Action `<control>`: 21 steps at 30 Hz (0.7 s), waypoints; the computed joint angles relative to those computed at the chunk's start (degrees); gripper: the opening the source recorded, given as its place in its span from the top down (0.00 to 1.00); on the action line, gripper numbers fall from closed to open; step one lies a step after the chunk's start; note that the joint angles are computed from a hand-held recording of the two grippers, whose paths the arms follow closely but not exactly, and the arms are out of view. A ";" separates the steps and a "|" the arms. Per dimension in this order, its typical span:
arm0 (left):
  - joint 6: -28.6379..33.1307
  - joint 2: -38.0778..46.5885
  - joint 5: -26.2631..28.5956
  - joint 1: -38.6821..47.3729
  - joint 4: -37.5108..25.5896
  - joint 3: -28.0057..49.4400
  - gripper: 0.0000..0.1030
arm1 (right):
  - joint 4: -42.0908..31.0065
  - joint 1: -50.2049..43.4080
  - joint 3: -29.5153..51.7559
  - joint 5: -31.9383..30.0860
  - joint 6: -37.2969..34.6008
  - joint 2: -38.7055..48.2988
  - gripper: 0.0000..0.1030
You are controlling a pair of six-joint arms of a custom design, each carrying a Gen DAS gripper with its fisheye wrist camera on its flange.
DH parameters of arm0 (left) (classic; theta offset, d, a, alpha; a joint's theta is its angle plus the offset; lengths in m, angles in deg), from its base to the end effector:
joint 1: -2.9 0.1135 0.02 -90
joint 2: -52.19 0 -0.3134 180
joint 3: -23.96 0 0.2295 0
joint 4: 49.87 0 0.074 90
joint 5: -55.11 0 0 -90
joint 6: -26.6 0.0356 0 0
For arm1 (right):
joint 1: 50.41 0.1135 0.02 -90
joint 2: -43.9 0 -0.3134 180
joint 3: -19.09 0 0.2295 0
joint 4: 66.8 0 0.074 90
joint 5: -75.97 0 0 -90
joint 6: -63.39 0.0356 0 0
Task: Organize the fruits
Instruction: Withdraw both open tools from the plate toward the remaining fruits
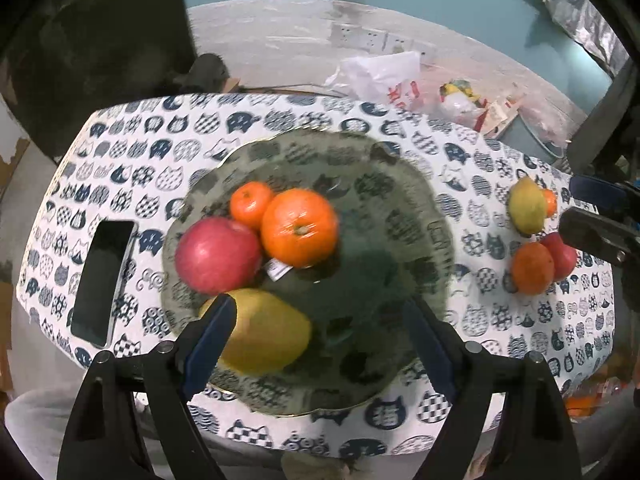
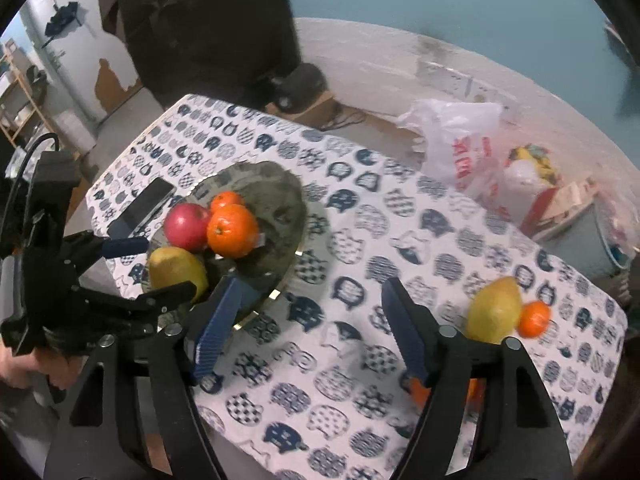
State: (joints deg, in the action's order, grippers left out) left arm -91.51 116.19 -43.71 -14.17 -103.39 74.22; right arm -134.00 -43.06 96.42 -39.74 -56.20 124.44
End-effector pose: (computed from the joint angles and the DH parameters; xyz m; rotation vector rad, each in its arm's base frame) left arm 0.1428 -0.0382 0.2400 -0.3033 2.7005 -0.0164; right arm 0.2293 0.0451 0.3099 -0.9486 2.5069 0.5106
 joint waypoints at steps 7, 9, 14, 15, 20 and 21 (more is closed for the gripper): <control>-5.72 4.45 -3.52 -11.01 0.13 4.65 0.15 | -5.22 -11.39 1.98 -1.57 -8.11 -0.12 0.25; -6.78 6.01 -4.11 -13.47 0.29 5.99 0.15 | -6.02 -14.62 2.15 -1.73 -10.48 0.29 0.24; -9.07 10.45 -5.43 -17.90 0.40 9.32 0.12 | -7.27 -21.60 2.74 -2.26 -14.87 2.09 0.23; -9.41 11.19 -5.58 -18.59 0.50 9.87 0.11 | -7.36 -22.89 2.78 -2.28 -15.65 2.48 0.23; -10.60 15.26 -6.28 -22.38 0.93 12.91 0.09 | -6.89 -28.85 3.29 -1.79 -18.51 4.95 0.21; -10.66 16.25 -6.51 -23.11 1.03 13.52 0.09 | -6.65 -29.67 3.42 -1.58 -18.80 5.52 0.21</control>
State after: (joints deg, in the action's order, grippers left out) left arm -102.16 132.44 -50.23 -37.28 -102.35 87.74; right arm -140.65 -72.73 99.84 -41.33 -75.00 129.95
